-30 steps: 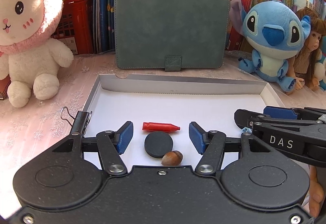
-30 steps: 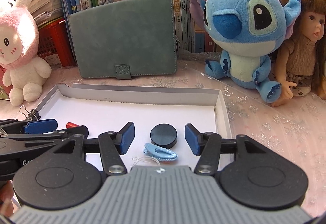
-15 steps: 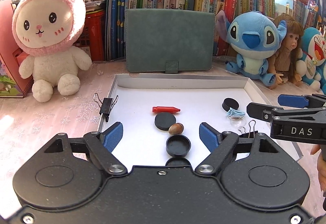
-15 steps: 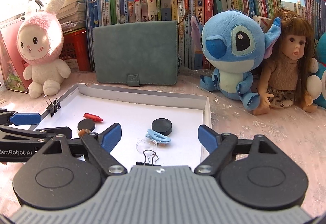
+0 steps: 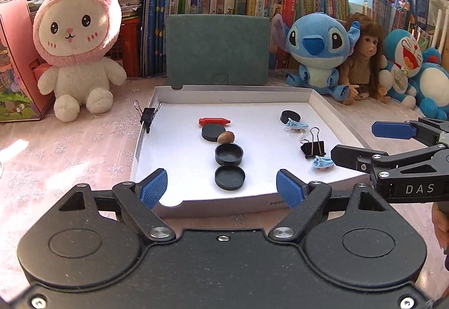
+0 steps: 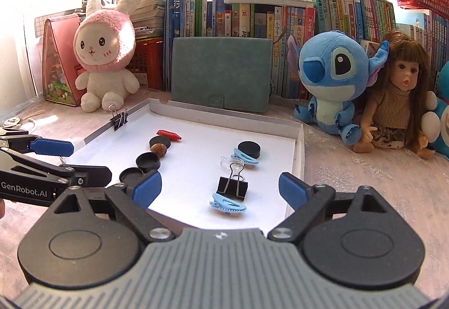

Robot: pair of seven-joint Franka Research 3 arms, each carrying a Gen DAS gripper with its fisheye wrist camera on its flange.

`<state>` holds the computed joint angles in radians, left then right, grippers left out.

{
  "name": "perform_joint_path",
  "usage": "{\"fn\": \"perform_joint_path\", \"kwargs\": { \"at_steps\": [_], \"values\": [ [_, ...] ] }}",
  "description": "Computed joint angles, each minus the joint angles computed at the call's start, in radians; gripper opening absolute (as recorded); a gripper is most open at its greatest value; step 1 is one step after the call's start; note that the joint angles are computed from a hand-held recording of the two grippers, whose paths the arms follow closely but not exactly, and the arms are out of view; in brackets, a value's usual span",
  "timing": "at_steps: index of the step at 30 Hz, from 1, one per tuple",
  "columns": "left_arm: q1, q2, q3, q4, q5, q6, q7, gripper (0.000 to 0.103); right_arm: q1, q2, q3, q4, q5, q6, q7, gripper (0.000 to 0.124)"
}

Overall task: Organize rigid objects
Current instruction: 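Move both grippers back toward the brown nut and red piece on the cloth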

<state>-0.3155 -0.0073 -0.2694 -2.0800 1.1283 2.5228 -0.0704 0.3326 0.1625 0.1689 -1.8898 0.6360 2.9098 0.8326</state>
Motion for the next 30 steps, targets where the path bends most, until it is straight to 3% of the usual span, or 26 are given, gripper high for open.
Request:
{"fn": "perform_joint_path", "kwargs": {
  "at_steps": [4, 13, 30],
  "values": [
    [-0.006, -0.031, -0.012, -0.042, 0.013, 0.022, -0.041, 0.084, -0.014, -0.043, 0.022, -0.047, 0.111, 0.001, -0.096, 0.099],
    [-0.02, -0.081, -0.044, -0.106, 0.017, 0.013, -0.092, 0.085, 0.021, -0.122, -0.006, -0.136, 0.253, -0.014, -0.208, 0.1],
    [-0.038, -0.151, -0.095, -0.189, -0.003, -0.014, -0.14, 0.085, 0.074, -0.229, -0.06, -0.255, 0.363, -0.047, -0.323, 0.102]
  ]
}}
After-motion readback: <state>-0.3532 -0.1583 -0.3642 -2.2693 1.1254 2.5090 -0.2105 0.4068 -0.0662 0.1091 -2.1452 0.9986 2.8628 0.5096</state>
